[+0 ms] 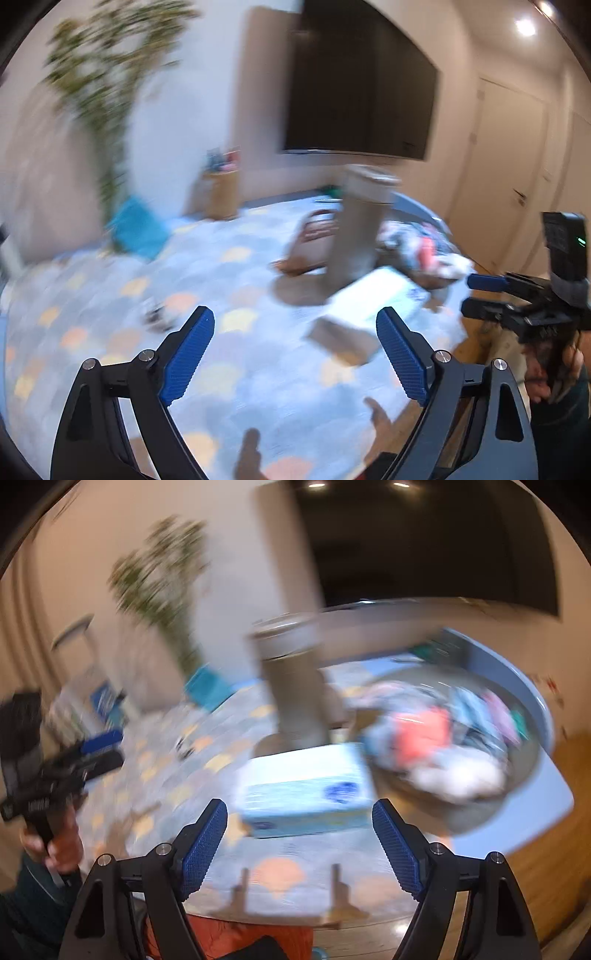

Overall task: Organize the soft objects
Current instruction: 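Move both tools back over the small plush and teal pouch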

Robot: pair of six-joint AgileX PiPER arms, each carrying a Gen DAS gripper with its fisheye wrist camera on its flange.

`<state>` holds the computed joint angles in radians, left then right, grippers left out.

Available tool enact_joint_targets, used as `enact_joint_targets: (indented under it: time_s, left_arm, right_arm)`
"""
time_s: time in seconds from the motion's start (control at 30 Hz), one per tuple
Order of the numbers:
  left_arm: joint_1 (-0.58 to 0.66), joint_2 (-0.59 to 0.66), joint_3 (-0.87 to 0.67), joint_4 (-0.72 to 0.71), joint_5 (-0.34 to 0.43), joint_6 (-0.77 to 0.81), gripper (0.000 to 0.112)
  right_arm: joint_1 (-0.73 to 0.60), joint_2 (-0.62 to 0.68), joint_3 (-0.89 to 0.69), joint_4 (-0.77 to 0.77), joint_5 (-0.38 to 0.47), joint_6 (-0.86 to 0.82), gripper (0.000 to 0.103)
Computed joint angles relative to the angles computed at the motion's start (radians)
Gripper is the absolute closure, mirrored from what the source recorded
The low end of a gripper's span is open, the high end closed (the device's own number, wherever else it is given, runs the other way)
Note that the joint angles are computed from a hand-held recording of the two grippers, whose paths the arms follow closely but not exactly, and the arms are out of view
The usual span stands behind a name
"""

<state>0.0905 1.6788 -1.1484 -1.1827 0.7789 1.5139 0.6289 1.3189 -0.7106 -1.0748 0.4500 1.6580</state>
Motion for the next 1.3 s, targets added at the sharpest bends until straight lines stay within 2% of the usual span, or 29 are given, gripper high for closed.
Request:
enact_joint_targets:
  time_s: [0.07, 0.17, 0.3, 0.37, 0.5, 0.57, 0.7, 0.8, 0.9, 1.0, 1.2, 1.3]
  left_arm:
    - [0.049, 0.027, -0.021, 0.022, -0.036, -0.031, 0.023]
    - [0.091, 0.056, -0.038, 0.026, -0.084, -0.007, 0.023]
    - [0.148, 0.131, -0.103, 0.048, -0.100, 0.011, 0.023]
    - [0.175, 0.191, -0.157, 0.077, -0.106, -0.022, 0.023]
    - [0.211, 0.313, -0.277, 0.166, -0.100, -0.156, 0.023]
    - [0.227, 0.373, -0.330, 0.183, -0.103, -0.198, 0.023]
    - [0.250, 0.476, -0.431, 0.223, -0.094, -0.279, 0.023]
    - [0.267, 0.548, -0.519, 0.266, -0.049, -0.367, 0.023]
    - [0.289, 0.602, -0.604, 0.272, 0.040, -0.429, 0.023]
    - [0.297, 0.623, -0.627, 0.272, 0.059, -0.454, 0.023]
    - [0.300, 0.647, -0.668, 0.298, 0.098, -0.485, 0.023]
    - [0.279, 0.626, -0.667, 0.383, 0.078, -0.554, 0.023]
  right_arm:
    - [0.066, 0.122, -0.116, -0.039, 0.049, 0.009, 0.023]
    - [0.075, 0.280, -0.274, -0.022, 0.019, -0.034, 0.022]
    - [0.040, 0.473, -0.485, 0.133, -0.093, -0.191, 0.022]
    - [0.033, 0.586, -0.626, 0.286, -0.104, -0.356, 0.022]
    - [0.035, 0.796, -0.929, 0.552, 0.003, -0.656, 0.022]
    - [0.035, 0.879, -1.057, 0.634, 0.045, -0.749, 0.022]
    - [0.034, 1.011, -1.249, 0.662, 0.117, -0.797, 0.022]
    - [0.020, 1.077, -1.340, 0.702, 0.154, -0.823, 0.022]
    - [0.003, 1.151, -1.446, 0.745, 0.203, -0.849, 0.022]
    - [-0.003, 1.194, -1.505, 0.746, 0.234, -0.854, 0.022]
    - [-0.022, 1.229, -1.520, 0.763, 0.232, -0.823, 0.022]
    - [-0.027, 1.182, -1.450, 0.750, 0.190, -0.800, 0.022]
